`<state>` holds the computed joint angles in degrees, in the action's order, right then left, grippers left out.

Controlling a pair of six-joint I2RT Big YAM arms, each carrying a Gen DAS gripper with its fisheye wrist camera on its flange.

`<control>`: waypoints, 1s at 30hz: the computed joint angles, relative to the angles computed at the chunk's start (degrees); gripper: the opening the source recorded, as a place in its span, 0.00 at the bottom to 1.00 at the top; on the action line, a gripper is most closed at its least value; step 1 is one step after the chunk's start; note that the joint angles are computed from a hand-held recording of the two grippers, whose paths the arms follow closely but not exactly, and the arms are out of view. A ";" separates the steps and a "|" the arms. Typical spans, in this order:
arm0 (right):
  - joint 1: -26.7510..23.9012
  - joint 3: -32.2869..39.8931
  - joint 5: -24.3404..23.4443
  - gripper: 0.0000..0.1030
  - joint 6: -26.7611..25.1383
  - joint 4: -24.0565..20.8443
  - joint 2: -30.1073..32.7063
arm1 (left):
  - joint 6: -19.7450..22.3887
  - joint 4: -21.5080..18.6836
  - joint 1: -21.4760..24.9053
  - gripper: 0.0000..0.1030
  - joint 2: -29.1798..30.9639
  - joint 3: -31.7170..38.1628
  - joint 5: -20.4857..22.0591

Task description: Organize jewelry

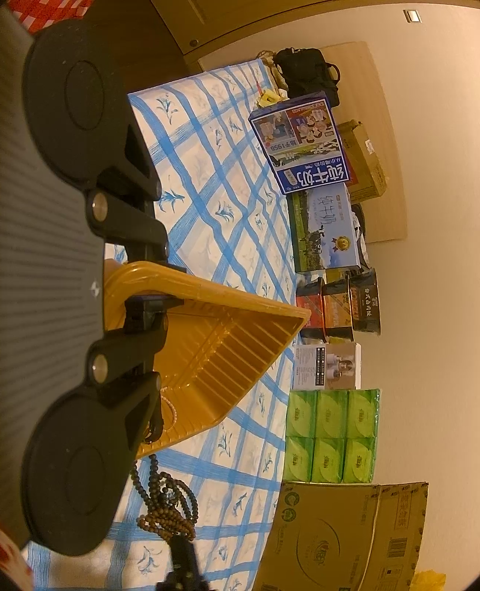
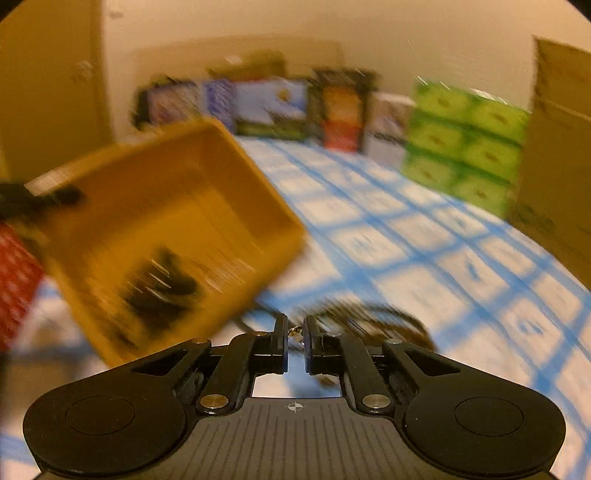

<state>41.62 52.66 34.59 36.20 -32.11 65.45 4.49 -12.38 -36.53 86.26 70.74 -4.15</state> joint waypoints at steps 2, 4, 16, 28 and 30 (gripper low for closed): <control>0.43 2.13 -1.73 0.08 -2.43 3.11 1.32 | 0.13 0.04 0.11 0.06 -0.06 -0.10 0.12; 0.41 4.03 -4.27 0.08 -4.02 5.86 3.09 | 0.18 0.13 0.13 0.07 -0.05 -0.14 0.22; 0.24 11.45 -12.00 0.08 -7.78 11.43 12.83 | -0.13 0.03 -0.12 0.07 0.13 0.06 -0.05; -0.71 9.01 -11.66 0.40 -4.44 12.20 10.66 | -0.10 -0.14 -0.31 0.07 0.18 0.21 -0.22; -0.66 8.07 -9.47 0.40 -3.17 11.30 9.08 | -0.11 -0.14 -0.32 0.07 0.19 0.23 -0.24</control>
